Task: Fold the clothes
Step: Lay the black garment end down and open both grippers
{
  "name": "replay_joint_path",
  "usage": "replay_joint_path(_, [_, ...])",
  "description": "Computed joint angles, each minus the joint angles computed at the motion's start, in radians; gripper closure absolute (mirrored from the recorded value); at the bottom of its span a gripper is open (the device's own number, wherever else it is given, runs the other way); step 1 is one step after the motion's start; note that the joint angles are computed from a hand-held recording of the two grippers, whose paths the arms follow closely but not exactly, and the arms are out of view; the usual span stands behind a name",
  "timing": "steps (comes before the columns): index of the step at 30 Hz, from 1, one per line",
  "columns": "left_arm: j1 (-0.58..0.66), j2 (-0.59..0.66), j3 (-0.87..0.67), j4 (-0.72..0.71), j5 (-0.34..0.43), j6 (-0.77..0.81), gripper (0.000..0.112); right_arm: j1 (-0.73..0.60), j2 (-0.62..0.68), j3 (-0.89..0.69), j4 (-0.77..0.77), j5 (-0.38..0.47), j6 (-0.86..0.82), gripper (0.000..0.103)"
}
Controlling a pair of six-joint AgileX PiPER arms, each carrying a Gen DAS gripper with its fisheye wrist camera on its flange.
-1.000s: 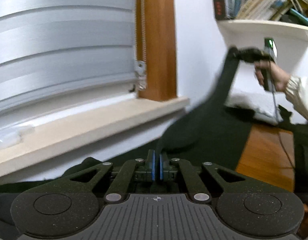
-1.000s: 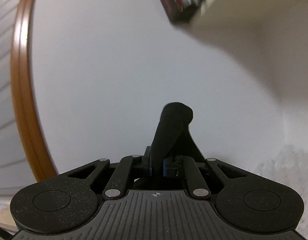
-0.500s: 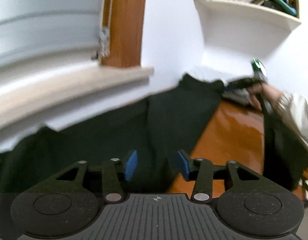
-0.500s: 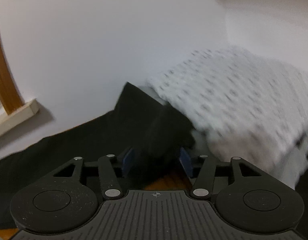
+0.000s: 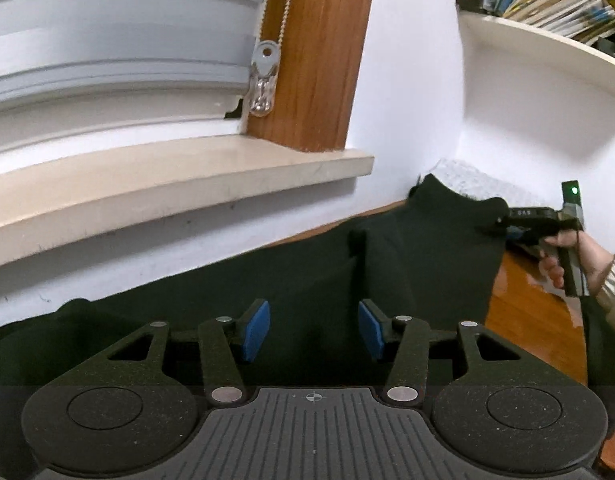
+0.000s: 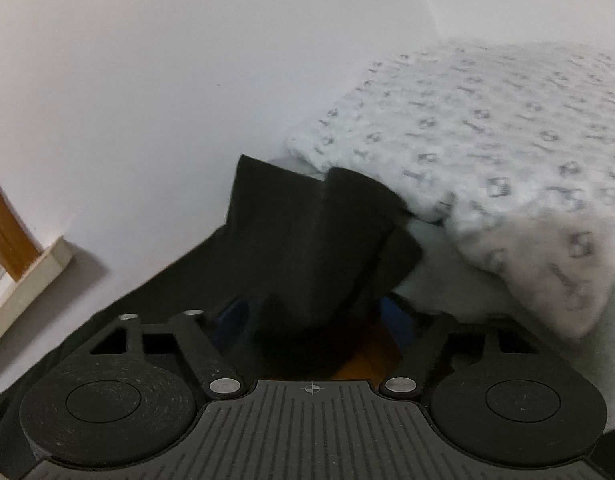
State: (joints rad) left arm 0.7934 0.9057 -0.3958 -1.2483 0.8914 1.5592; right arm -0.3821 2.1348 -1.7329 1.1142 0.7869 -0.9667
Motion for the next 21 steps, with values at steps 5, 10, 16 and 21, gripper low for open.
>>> replay_joint_path(5, [0.042, 0.054, 0.015, -0.029, 0.021, 0.07, 0.059, 0.027, -0.04, 0.062, 0.013, -0.024, -0.052, 0.059])
replay_joint_path(10, [0.064, 0.143, 0.034, -0.079, 0.027, 0.139, 0.059, 0.007, -0.013, 0.059, 0.089, -0.029, -0.043, 0.058])
replay_joint_path(16, [0.098, 0.122, 0.05, -0.086, 0.065, 0.167, 0.059, 0.013, -0.037, 0.083, 0.2, 0.027, -0.218, 0.09])
replay_joint_path(21, [0.083, 0.043, 0.035, -0.063, 0.076, 0.08, 0.059, 0.053, -0.169, 0.139, 0.328, -0.076, -0.517, 0.091])
